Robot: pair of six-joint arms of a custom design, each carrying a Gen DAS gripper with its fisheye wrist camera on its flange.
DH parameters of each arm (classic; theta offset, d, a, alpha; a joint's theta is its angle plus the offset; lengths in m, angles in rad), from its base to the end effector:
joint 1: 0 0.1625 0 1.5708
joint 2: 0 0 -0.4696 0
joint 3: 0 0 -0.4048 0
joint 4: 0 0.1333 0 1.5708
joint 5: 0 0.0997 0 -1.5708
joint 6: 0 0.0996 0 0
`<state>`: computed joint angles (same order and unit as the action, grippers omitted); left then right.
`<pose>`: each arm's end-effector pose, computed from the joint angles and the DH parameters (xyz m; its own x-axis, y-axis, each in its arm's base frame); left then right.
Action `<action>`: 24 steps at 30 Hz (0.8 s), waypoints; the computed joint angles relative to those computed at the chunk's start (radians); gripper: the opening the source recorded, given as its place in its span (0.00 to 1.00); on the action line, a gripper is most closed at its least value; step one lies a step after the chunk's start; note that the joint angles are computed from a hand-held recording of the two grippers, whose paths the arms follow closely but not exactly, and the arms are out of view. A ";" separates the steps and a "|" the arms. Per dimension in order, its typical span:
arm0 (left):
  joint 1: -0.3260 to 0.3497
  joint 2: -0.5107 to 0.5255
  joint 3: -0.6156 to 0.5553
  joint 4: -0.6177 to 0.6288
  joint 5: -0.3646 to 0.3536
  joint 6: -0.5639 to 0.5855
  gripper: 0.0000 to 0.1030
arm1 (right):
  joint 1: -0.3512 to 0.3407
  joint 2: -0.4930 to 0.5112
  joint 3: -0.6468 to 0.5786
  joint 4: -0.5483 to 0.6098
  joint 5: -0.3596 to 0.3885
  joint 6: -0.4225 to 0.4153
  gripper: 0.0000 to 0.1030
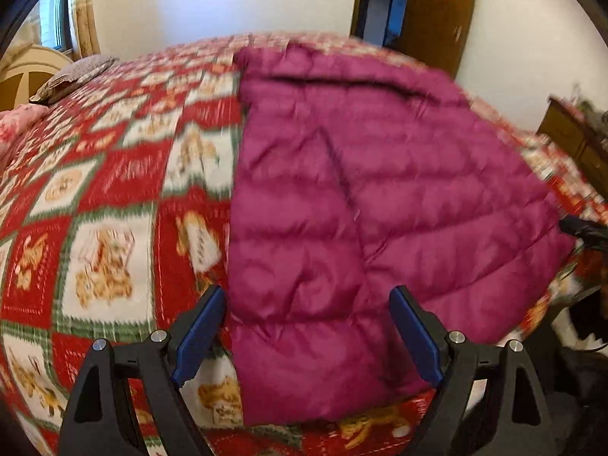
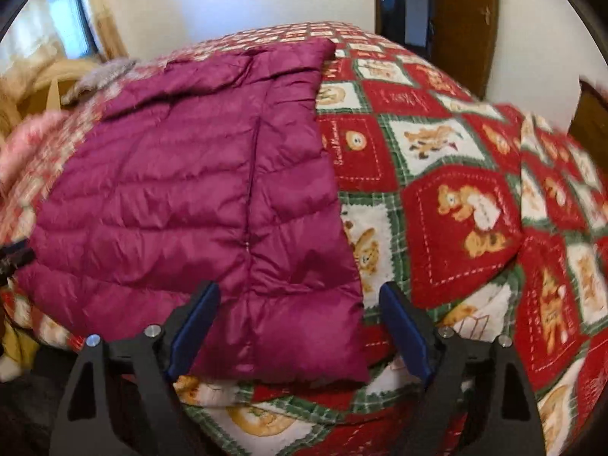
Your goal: Fold large clothes
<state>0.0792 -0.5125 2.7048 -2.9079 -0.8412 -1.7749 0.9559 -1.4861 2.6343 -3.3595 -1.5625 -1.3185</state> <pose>-0.1666 -0.2135 -0.0603 -0.7301 -0.2095 -0.6504 0.3008 0.7561 -0.5812 -0.0896 -0.3593 0.2410 -0.6525 -0.4912 0.5770 -0.6783 0.7182 -0.1556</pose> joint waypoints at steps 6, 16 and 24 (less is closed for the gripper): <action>-0.020 0.020 -0.014 0.041 -0.018 -0.042 0.85 | -0.006 0.035 0.031 -0.068 -0.012 -0.069 0.85; -0.075 0.134 0.080 -0.360 -0.015 -0.051 0.17 | -0.015 0.021 -0.006 0.083 -0.045 -0.065 0.33; -0.129 0.092 0.094 -0.378 0.048 -0.076 0.05 | -0.082 -0.192 -0.086 0.540 0.138 -0.012 0.11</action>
<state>-0.0494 -0.4208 2.7993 -3.2864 -0.7931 -1.8512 0.8736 -1.6779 2.5486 -2.8196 -1.4247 -1.3305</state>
